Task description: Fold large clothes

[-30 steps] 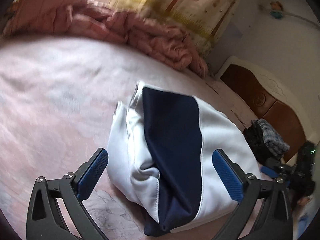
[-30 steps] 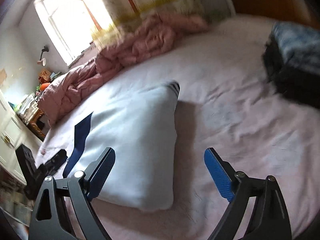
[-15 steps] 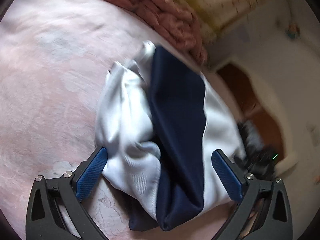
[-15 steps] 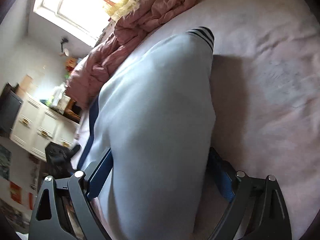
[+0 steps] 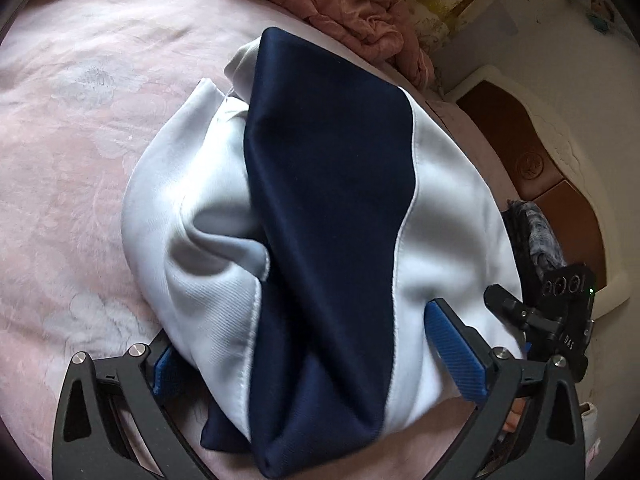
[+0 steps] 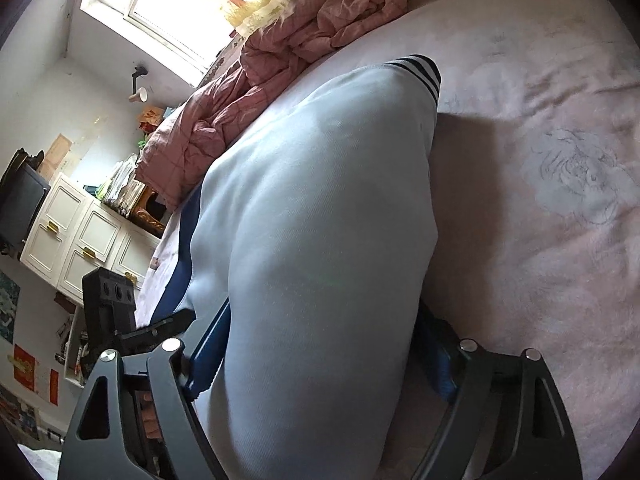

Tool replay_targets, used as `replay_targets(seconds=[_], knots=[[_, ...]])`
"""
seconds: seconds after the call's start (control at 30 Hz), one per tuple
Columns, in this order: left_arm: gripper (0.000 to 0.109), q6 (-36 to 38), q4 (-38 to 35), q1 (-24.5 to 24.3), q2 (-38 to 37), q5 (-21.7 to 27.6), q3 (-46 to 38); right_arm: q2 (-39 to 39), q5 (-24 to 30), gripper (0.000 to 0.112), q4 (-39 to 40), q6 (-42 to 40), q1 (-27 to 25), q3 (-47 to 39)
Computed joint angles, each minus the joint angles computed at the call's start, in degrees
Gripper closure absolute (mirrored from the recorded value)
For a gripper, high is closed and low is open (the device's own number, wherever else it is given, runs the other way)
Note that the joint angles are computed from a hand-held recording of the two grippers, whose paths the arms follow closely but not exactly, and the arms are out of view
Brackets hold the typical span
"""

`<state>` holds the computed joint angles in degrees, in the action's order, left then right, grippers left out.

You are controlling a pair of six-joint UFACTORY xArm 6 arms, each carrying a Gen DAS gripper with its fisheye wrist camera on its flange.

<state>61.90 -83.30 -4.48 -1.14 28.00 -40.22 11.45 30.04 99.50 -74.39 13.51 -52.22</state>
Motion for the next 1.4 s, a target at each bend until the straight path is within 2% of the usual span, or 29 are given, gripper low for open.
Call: replay_targets(seconds=[0.03,0.07,0.1,0.17,0.2,0.27,0.3,0.37,0.43,0.63,0.73,0.83,0.9,0.97,1.07,1.13,1.2,1.3,1.4], knots=[[0.008,1.4,-1.4,-0.5,1.4,-1.3,-1.3,0.1,-0.9,0.036,1.2,-0.9,0.5,-0.1],[0.014,2.0,-2.6,-1.4,1.7,-2.8,-1.5,0.0,-2.3,0.038,3.9,-2.6,1.1,0.0],[0.031,3.2,-4.1,-1.7,1.5,-3.2,-1.4,-0.1,-3.8,0.042,7.2,-5.2,1.8,0.1],[0.052,3.5,-4.1,-1.1,0.9,-0.2,-1.3,-0.8,-6.4,0.051,11.4,-9.5,2.9,0.7],[0.056,1.8,-1.6,-2.1,0.3,-1.6,-1.0,-1.2,-8.2,0.056,14.6,-12.8,3.8,0.7],[0.065,0.0,3.2,-5.8,-2.3,-7.9,0.3,-2.3,-10.7,0.063,19.5,-18.2,4.9,0.9],[0.069,-0.2,4.4,-7.7,-3.4,-11.3,0.9,-3.5,-13.5,0.067,24.5,-24.1,6.4,0.8],[0.072,-1.4,7.0,-10.4,-5.7,-15.7,2.4,-6.1,-17.5,0.071,32.1,-36.1,8.8,0.8],[0.073,1.0,5.5,-12.3,-7.5,-18.5,3.2,-7.7,-19.3,0.073,37.1,-43.2,10.1,0.3],[0.075,9.2,-1.3,-17.3,-12.2,-22.9,3.7,-12.8,-17.8,0.075,30.9,-34.6,8.5,3.7],[0.075,5.9,1.8,-20.3,-13.8,-24.1,2.7,-16.9,-18.1,0.075,29.6,-33.7,7.2,6.1],[0.075,8.5,-0.1,-24.6,-11.0,-25.9,-3.2,-22.7,-20.2,0.075,30.0,-36.3,5.5,8.5],[0.075,15.7,-6.3,-27.8,-9.3,-26.3,-8.5,-28.1,-21.2,0.075,28.5,-35.4,2.7,10.5],[0.075,18.0,-8.7,-29.8,-6.7,-25.1,-14.0,-32.1,-21.6,0.075,26.4,-33.5,-0.1,11.6],[0.075,28.4,-18.9,-32.6,-0.1,-22.8,-25.5,-37.9,-21.5,0.075,18.8,-24.8,-7.3,12.5],[0.075,32.0,-22.0,-34.4,5.3,-22.2,-33.6,-40.1,-21.3,0.075,12.3,-18.4,-12.3,12.1],[0.075,29.2,-19.0,-36.1,12.4,-20.9,-43.0,-40.2,-22.9,0.075,11.2,-18.3,-16.7,9.9],[0.074,23.0,-12.8,-37.7,22.8,-17.6,-55.9,-37.9,-21.9,0.075,12.5,-19.6,-24.9,6.0],[0.073,6.6,4.2,-38.6,36.0,-14.4,-69.6,-33.2,-17.8,0.074,13.5,-19.8,-33.6,2.9]])
